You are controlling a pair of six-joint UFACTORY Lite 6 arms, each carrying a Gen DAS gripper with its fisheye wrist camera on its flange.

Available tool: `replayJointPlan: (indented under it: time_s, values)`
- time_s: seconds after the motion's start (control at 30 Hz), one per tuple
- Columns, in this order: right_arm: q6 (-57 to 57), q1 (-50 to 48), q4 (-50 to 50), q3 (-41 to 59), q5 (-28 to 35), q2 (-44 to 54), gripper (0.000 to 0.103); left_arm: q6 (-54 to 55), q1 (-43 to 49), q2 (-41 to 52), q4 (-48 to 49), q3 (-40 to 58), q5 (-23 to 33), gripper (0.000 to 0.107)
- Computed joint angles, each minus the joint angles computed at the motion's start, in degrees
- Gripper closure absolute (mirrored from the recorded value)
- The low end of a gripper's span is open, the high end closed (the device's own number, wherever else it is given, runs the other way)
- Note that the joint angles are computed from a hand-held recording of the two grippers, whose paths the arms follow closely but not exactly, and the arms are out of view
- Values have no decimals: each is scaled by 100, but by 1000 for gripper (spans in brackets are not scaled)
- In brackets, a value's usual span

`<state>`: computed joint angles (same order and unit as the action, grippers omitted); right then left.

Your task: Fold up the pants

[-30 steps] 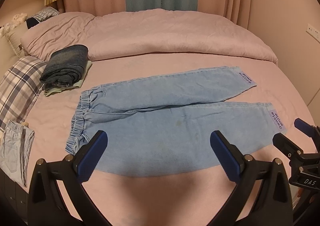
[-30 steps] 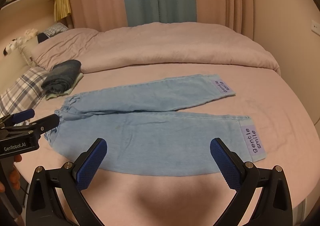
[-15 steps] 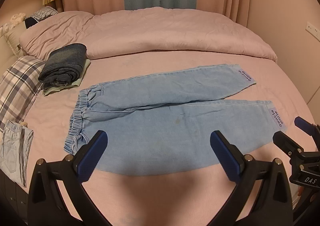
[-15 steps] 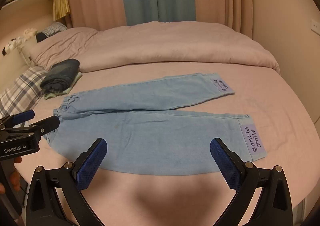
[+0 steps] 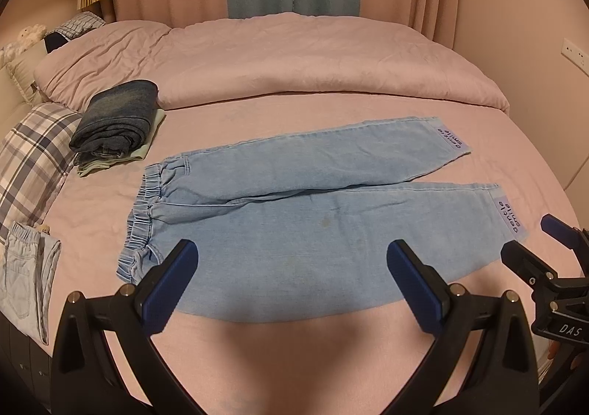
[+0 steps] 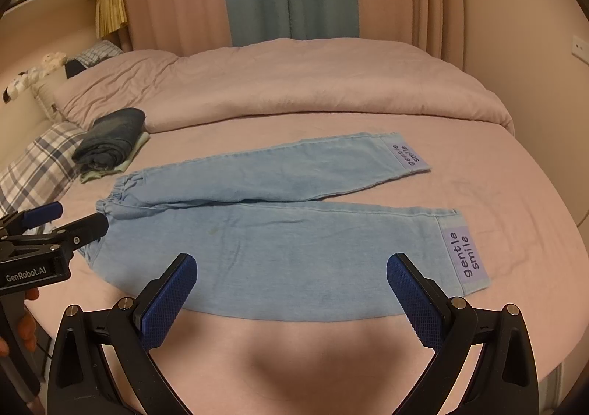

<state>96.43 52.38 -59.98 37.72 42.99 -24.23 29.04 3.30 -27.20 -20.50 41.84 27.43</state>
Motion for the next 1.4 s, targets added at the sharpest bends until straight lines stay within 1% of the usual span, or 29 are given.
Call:
replayJointPlan:
  time_s: [0.13, 0.2, 0.27, 0.3, 0.33, 0.4, 0.47, 0.53, 0.63, 0.7, 0.77, 0.8, 0.83, 0.87, 0.9, 0.97, 1.0, 1.03, 1.07, 1.1, 1.13, 1.17, 1.2, 1.23, 1.3, 1.37, 1.4]
  values:
    - [14, -47, -23, -49, -79, 0, 1, 150, 67, 55, -160, -14, -40, 4]
    - [24, -106, -80, -89, -238, 56, 1, 858, 357, 207, -836, 5, 73, 4]
    - [171, -109, -274, -132, -446, 236, 1, 1929, 950, 684, -1964, 107, 514, 4]
    - [327, -97, -467, -149, -616, 422, 1, 2333, 1294, 990, -2430, 151, 720, 4]
    - [425, -83, -591, -147, -748, 575, 1, 2545, 1507, 1183, -2657, 160, 785, 5]
    - [822, -13, -1076, -103, -1107, 1073, 1, 2826, 1996, 1784, -2961, 215, 667, 5]
    - [1319, 112, -1737, -28, -1366, 1580, 1, 2983, 2349, 2246, -3061, 277, 481, 5]
    - [1738, 312, -2363, 197, -1456, 2211, 1, 3250, 2810, 2794, -3227, 426, 440, 5]
    - [1901, 598, -2953, 688, -1483, 3103, 1, 3620, 3383, 3440, -3564, 693, 561, 5]
    - [2031, 786, -3420, 995, -1472, 3592, 7, 3749, 3729, 3911, -3794, 946, 787, 6]
    - [1980, 867, -3664, 1296, -1484, 3992, 15, 3675, 3939, 4427, -3927, 1265, 1021, 7]
    - [1896, 859, -3779, 1525, -1538, 4282, 16, 3641, 4005, 4601, -3995, 1361, 1138, 9]
    - [1787, 838, -3797, 1696, -1598, 4478, 21, 3655, 4052, 4849, -4145, 1501, 1222, 12]
    - [1599, 801, -3766, 1886, -1681, 4685, 29, 3646, 4053, 4957, -4203, 1583, 1218, 13]
    - [1405, 790, -3758, 2114, -1708, 4941, 33, 3637, 4013, 4959, -4285, 1614, 1198, 16]
    - [982, 824, -3617, 2538, -1626, 5390, 42, 3764, 3932, 5009, -4569, 1736, 1143, 34]
    - [712, 822, -3516, 2753, -1602, 5609, 45, 3670, 3911, 5121, -4527, 1873, 1146, 52]
    - [618, 792, -3542, 2869, -1643, 5723, 56, 3408, 3876, 5283, -4402, 2063, 1143, 67]
    - [582, 735, -3609, 2972, -1751, 5796, 67, 3323, 3927, 5446, -4350, 2197, 1157, 70]
    - [594, 707, -3634, 2934, -1846, 5752, 72, 3268, 3996, 5544, -4326, 2277, 1229, 74]
    - [485, 693, -3566, 2983, -1875, 5753, 82, 3311, 4095, 5537, -4366, 2276, 1353, 80]
    - [454, 686, -3575, 2969, -1922, 5701, 90, 3432, 4199, 5528, -4368, 2258, 1414, 81]
    - [569, 741, -3639, 2913, -1901, 5663, 91, 3562, 4262, 5456, -4352, 2191, 1442, 83]
    - [637, 785, -3666, 2849, -1906, 5614, 94, 3678, 4307, 5449, -4360, 2154, 1441, 85]
    - [990, 811, -3919, 2654, -2007, 5452, 94, 3858, 4432, 5404, -4339, 2116, 1526, 87]
    - [1116, 833, -3980, 2530, -2135, 5313, 95, 4048, 4457, 5234, -4330, 1964, 1440, 87]
    - [1209, 801, -4066, 2627, -2205, 5416, 94, 4127, 4445, 5138, -4317, 1872, 1315, 87]
